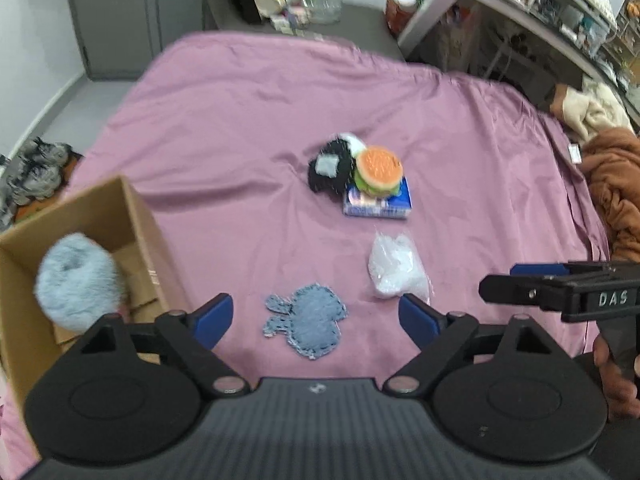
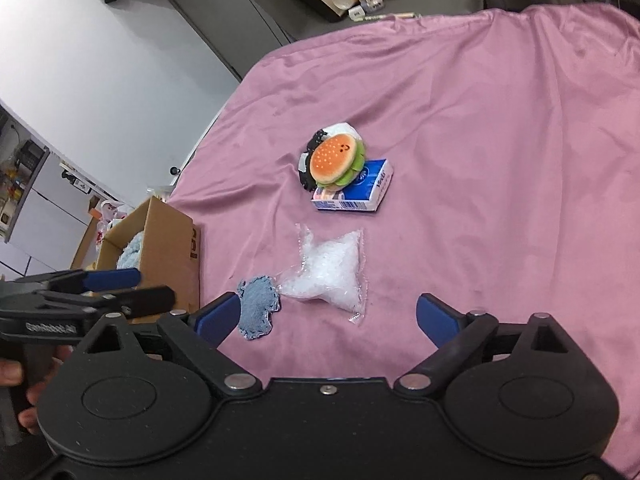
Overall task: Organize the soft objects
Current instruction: 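Grasp the clear bag of filling with the right gripper while the left grasps the denim plush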
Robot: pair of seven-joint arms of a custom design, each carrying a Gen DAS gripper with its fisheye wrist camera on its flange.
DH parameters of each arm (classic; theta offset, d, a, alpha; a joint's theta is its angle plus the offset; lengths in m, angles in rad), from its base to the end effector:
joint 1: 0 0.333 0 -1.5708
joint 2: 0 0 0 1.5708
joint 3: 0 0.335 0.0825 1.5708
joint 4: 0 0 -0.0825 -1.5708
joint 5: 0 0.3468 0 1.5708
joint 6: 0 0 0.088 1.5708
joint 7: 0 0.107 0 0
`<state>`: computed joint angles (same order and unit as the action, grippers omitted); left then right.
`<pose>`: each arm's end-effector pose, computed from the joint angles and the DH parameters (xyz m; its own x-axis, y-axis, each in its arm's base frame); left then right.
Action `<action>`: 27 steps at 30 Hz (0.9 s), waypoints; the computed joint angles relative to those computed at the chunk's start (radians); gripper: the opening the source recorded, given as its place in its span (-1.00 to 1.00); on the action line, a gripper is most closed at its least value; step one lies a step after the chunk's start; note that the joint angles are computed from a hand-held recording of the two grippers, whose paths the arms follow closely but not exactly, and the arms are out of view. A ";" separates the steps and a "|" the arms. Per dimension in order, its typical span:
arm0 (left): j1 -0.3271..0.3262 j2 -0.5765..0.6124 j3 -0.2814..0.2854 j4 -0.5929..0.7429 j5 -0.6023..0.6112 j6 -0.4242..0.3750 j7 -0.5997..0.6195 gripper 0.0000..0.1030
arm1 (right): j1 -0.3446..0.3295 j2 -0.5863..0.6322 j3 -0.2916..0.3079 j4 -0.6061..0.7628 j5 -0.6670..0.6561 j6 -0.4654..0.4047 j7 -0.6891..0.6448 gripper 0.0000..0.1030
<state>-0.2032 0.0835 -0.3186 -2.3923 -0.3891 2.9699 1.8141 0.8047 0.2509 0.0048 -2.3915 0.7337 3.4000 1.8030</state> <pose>0.4588 -0.2317 0.3840 -0.4110 -0.8992 0.1503 -0.8288 0.2999 -0.4724 0.4089 0.3198 0.3408 -0.0605 -0.8943 -0.4434 -0.8280 0.2930 -0.4781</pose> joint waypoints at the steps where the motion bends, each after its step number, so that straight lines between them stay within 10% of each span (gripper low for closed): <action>1: -0.008 0.021 0.017 0.019 0.057 -0.029 -0.035 0.59 | -0.062 0.007 0.051 0.003 -0.032 -0.001 0.019 0.75; 9: 0.014 0.153 0.013 0.121 0.211 -0.114 -0.108 0.38 | -0.304 0.072 0.238 0.036 -0.237 0.005 0.154 0.62; 21: 0.041 0.302 -0.025 0.226 0.330 -0.176 -0.156 0.34 | -0.170 0.156 0.066 0.172 -0.274 -0.126 0.183 0.57; 27: 0.037 0.309 -0.011 0.203 0.398 -0.112 -0.226 -0.16 | -0.059 0.197 -0.063 0.216 -0.310 -0.189 0.264 0.36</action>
